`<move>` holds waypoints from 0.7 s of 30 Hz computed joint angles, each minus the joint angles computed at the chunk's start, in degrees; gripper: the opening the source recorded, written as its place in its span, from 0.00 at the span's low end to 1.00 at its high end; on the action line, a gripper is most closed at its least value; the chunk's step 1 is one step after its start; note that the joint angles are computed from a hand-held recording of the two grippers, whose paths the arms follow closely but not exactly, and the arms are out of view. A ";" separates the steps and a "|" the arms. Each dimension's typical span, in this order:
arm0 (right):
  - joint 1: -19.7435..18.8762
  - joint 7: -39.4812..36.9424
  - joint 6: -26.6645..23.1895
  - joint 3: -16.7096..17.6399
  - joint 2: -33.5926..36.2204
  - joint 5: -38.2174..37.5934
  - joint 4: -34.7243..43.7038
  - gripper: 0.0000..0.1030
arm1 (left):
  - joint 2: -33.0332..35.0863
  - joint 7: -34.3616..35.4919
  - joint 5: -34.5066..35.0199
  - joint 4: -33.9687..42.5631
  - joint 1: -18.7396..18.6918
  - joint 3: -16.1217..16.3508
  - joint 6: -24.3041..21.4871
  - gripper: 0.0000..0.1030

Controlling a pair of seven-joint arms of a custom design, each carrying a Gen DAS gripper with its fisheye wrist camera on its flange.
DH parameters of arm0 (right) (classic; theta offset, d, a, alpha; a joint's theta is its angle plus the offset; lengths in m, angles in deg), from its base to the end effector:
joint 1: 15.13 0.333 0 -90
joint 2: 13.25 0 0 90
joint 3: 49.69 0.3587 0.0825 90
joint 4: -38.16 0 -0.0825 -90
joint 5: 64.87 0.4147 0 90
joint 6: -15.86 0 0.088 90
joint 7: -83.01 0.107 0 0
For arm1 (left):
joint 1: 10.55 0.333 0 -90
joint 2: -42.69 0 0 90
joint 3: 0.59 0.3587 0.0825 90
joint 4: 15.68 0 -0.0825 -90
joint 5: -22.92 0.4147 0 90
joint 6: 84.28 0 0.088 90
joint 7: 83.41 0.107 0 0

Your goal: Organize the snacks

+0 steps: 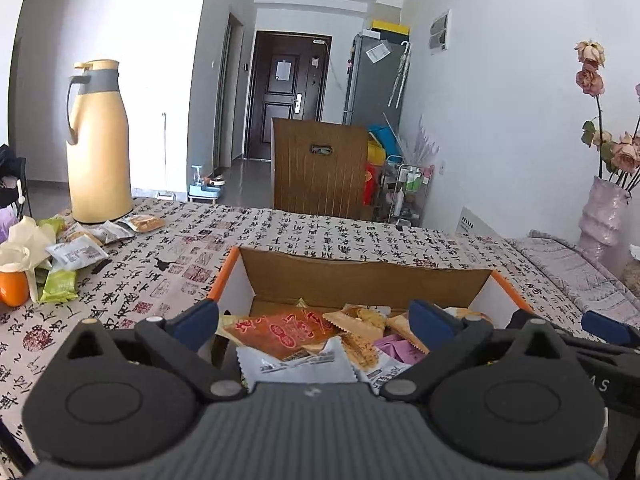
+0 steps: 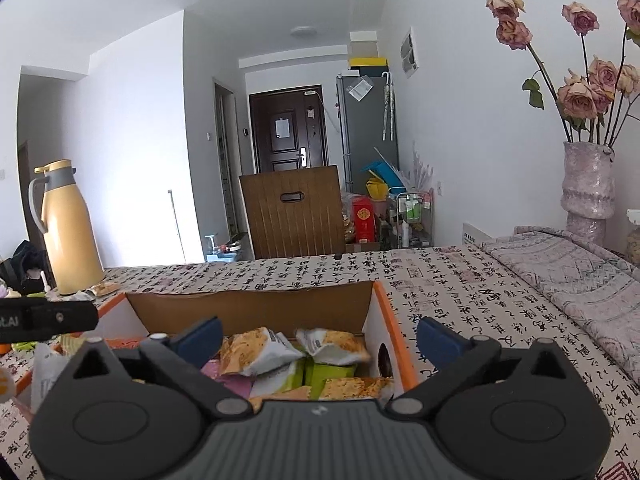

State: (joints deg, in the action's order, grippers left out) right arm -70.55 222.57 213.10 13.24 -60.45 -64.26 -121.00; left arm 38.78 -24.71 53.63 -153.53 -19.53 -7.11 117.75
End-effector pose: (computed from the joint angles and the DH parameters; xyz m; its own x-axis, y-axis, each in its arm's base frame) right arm 0.4142 0.0922 0.4615 -0.3737 -0.9217 -0.1041 -0.2676 0.2146 -0.9393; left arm 0.4977 -0.2037 0.4968 -0.4121 -0.9043 0.1116 -0.4202 0.0799 -0.9039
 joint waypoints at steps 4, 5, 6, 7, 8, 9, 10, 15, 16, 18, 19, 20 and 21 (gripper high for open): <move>1.81 -0.02 -2.01 -1.49 -1.34 -0.19 -0.11 1.00 | -1.63 1.52 -1.66 -1.32 0.08 -0.16 1.39 1.00; 2.54 0.02 -2.61 -2.20 -1.73 -0.44 -0.24 1.00 | -2.18 2.27 -2.37 -1.82 0.11 -0.26 1.81 1.00; 3.46 0.14 -3.28 -2.91 -2.32 -0.69 -0.46 1.00 | -2.70 2.52 -2.51 -2.23 -0.02 -0.08 2.16 1.00; 4.62 0.32 -4.06 -3.76 -3.14 -0.96 -0.81 1.00 | -3.29 2.35 -2.15 -2.65 -0.27 0.33 2.41 1.00; 5.59 0.56 -4.70 -4.48 -3.82 -1.31 -1.16 1.00 | -3.98 2.32 -1.89 -3.16 -0.46 0.69 2.65 1.00; 6.73 0.80 -5.55 -5.29 -4.58 -1.73 -1.46 1.00 | -4.71 2.49 -1.90 -3.80 -0.59 0.96 2.96 1.00; 8.04 1.06 -6.46 -6.16 -5.49 -2.23 -1.86 1.00 | -5.16 2.28 -1.37 -4.22 -0.86 1.56 3.32 1.00; 14.53 3.35 -10.17 -10.07 -9.66 -5.09 -4.27 1.00 | -9.36 0.80 2.44 -8.06 -2.41 4.67 3.98 1.00; 16.11 3.87 -11.11 -10.83 -10.58 -5.68 -4.85 1.00 | -10.16 0.69 3.06 -8.87 -2.73 5.27 3.98 1.00; 19.22 4.92 -13.17 -12.25 -12.23 -6.84 -5.91 1.00 | -11.88 0.50 4.24 -10.75 -3.42 6.59 4.13 1.00; 20.61 5.50 -14.17 -12.81 -13.00 -7.40 -6.37 1.00 | -12.82 0.13 5.29 -11.71 -3.99 7.61 4.11 1.00; 22.22 6.19 -15.42 -13.30 -13.91 -7.88 -6.88 1.00 | -13.50 -0.04 5.96 -12.49 -4.41 8.37 4.09 1.00; 23.97 6.84 -16.77 -13.89 -14.83 -8.35 -7.47 1.00 | -14.34 -0.45 7.01 -13.34 -5.02 9.42 3.98 1.00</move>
State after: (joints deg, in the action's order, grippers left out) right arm -46.58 229.41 196.33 -0.65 -75.29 -72.60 -128.47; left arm 24.45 -25.15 60.64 -166.87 -24.55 2.32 121.73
